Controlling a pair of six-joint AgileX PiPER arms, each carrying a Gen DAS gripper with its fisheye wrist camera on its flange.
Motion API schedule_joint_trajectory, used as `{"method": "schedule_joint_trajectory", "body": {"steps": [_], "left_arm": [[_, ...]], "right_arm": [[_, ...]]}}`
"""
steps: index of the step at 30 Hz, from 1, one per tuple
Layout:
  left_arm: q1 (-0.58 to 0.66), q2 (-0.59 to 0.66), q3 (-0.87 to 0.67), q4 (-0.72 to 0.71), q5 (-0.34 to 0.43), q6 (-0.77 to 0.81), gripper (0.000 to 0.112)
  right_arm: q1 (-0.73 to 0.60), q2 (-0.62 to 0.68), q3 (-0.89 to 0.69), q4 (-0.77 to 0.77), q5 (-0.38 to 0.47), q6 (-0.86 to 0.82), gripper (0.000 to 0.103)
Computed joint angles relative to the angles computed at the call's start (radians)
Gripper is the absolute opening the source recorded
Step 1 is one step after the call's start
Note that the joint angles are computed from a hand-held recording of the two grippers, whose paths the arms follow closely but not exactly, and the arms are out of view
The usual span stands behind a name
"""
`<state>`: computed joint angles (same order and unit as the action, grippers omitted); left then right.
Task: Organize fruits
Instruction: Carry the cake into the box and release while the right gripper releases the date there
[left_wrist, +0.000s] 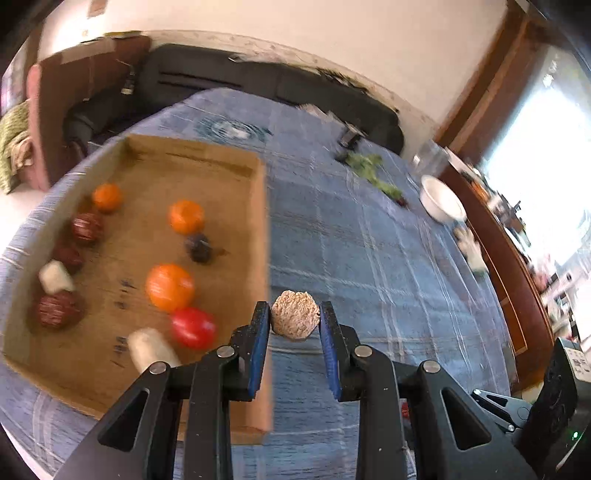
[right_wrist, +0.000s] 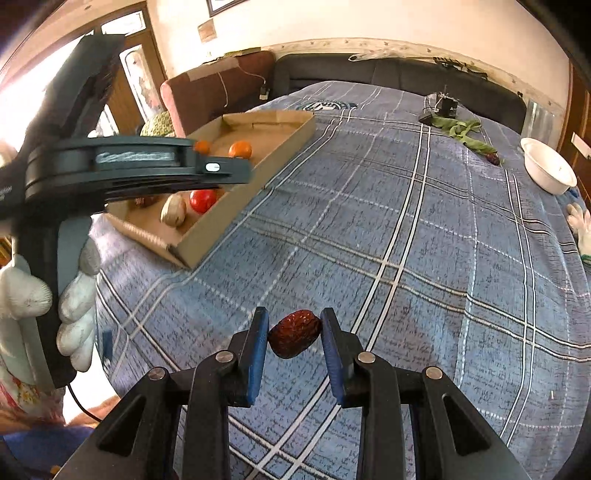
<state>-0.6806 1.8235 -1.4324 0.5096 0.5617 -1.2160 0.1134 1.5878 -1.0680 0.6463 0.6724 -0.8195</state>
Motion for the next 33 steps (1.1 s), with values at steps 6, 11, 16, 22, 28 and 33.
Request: {"method": "schedule_joint_trajectory", "body": {"steps": [6, 11, 16, 22, 28, 33], "left_arm": [[0.081, -0.140, 0.177, 0.106, -0.001, -0.165, 0.026], [0.150, -0.217, 0.292, 0.143, 0.013, -0.244, 0.026], [0.172, -0.224, 0.330, 0.144, 0.022, -0.236, 0.026], [0.172, -0.196, 0.328, 0.155, 0.008, -0.219, 0.026], [0.187, -0.148, 0.264, 0.111, -0.010, -0.149, 0.026], [0.230, -0.070, 0.122, 0.021, 0.012, 0.002, 0.026]], "right_arm": [[0.037, 0.033, -0.094, -0.011, 0.038, 0.056, 0.032], [0.100, 0.096, -0.221, -0.015, 0.075, 0.110, 0.032], [0.205, 0.149, -0.306, -0.079, 0.040, 0.175, 0.032], [0.325, 0.258, -0.437, -0.254, -0.039, 0.319, 0.032], [0.328, 0.390, -0.634, -0.305, 0.028, 0.407, 0.032], [0.324, 0.523, -0.849, -0.393, 0.099, 0.521, 0.032]]}}
